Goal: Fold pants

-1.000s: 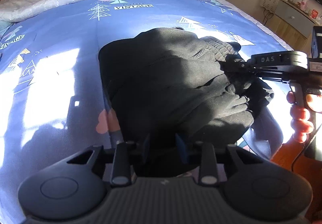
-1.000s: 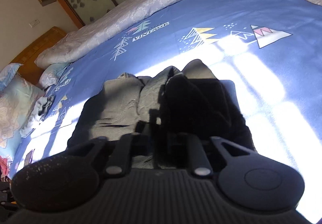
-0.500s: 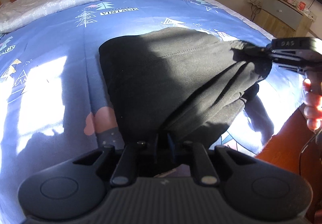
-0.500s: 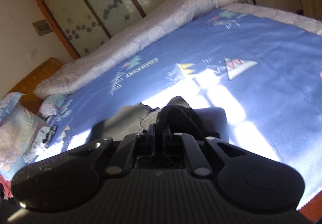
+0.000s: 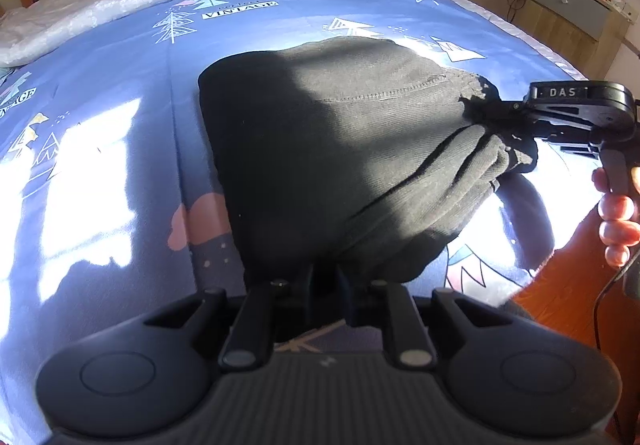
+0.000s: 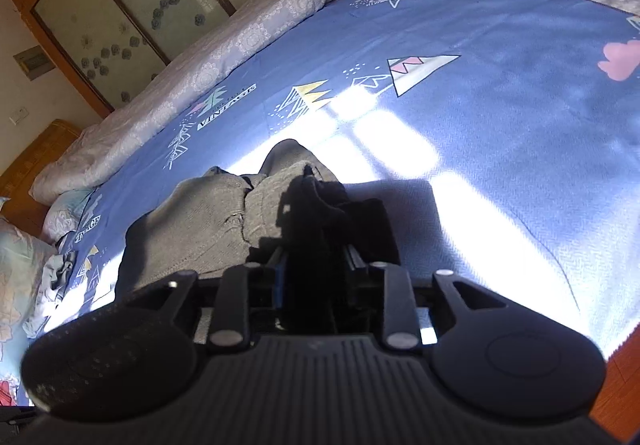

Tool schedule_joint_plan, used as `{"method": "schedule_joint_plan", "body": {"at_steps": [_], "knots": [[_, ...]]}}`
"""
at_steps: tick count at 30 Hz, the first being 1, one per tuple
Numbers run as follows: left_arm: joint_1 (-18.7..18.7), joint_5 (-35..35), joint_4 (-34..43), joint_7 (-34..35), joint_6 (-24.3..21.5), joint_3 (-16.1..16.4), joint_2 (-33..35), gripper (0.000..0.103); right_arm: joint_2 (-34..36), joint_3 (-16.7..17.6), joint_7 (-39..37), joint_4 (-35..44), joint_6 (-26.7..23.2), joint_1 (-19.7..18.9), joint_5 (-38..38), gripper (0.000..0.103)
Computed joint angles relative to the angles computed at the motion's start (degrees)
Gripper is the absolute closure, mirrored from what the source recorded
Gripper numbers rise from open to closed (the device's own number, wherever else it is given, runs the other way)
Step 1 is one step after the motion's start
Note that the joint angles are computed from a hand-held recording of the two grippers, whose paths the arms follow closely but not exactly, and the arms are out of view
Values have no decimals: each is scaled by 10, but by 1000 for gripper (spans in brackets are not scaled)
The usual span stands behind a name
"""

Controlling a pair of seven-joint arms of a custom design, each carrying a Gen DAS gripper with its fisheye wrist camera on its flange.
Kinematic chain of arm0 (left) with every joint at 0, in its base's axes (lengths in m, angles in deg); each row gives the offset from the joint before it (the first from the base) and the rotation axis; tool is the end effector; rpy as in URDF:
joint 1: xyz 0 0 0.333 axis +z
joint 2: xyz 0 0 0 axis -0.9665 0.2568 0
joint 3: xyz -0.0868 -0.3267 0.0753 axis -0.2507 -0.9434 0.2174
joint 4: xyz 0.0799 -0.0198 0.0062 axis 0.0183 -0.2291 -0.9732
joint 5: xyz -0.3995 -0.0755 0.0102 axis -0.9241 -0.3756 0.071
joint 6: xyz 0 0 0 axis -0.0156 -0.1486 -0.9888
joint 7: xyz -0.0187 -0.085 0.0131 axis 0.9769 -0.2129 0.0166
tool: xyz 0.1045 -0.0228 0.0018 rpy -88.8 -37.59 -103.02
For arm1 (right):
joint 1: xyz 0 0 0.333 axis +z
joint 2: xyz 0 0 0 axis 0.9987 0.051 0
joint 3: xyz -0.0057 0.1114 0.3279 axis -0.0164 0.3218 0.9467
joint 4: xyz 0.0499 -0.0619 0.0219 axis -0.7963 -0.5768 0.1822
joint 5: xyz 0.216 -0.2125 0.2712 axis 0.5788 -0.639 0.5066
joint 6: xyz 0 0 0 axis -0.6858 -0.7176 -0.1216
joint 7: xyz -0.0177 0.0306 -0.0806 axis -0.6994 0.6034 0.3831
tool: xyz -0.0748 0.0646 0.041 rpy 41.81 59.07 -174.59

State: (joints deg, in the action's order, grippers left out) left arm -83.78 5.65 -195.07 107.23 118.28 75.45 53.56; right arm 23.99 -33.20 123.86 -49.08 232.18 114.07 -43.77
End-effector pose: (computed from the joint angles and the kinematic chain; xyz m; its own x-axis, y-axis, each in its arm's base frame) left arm 0.4331 -0.1554 0.5273 -0.1478 -0.9883 0.0373 -0.8159 0.1005 -0.5694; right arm 0.5207 0.3180 0.4772 -0.0036 -0.8735 -0.4868 -0.7352 0.3322 -0.5908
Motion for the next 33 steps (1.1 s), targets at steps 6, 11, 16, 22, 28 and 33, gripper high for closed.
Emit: {"method": "schedule_joint_plan", "body": {"at_steps": [6, 11, 16, 22, 28, 33], "knots": [[1, 2, -2, -6, 2, -2, 0, 88, -35, -37, 230, 10, -46, 21, -251, 60], [-1, 0, -4, -5, 5, 0, 0, 88, -41, -1, 262, 14, -38, -8, -297, 60], [-3, -2, -8, -3, 8, 1, -1, 88, -21, 36, 186, 27, -47, -25, -254, 60], [-6, -9, -11, 3, 12, 5, -2, 87, -4, 31, 110, 12, -72, -18, -160, 61], [-7, -13, -12, 10, 15, 6, -1, 84, -10, 23, 118, 7, -69, -11, -156, 61], [-6, -12, -15, 11, 17, 4, -3, 83, -27, 21, 189, 12, -116, -9, -230, 54]]}}
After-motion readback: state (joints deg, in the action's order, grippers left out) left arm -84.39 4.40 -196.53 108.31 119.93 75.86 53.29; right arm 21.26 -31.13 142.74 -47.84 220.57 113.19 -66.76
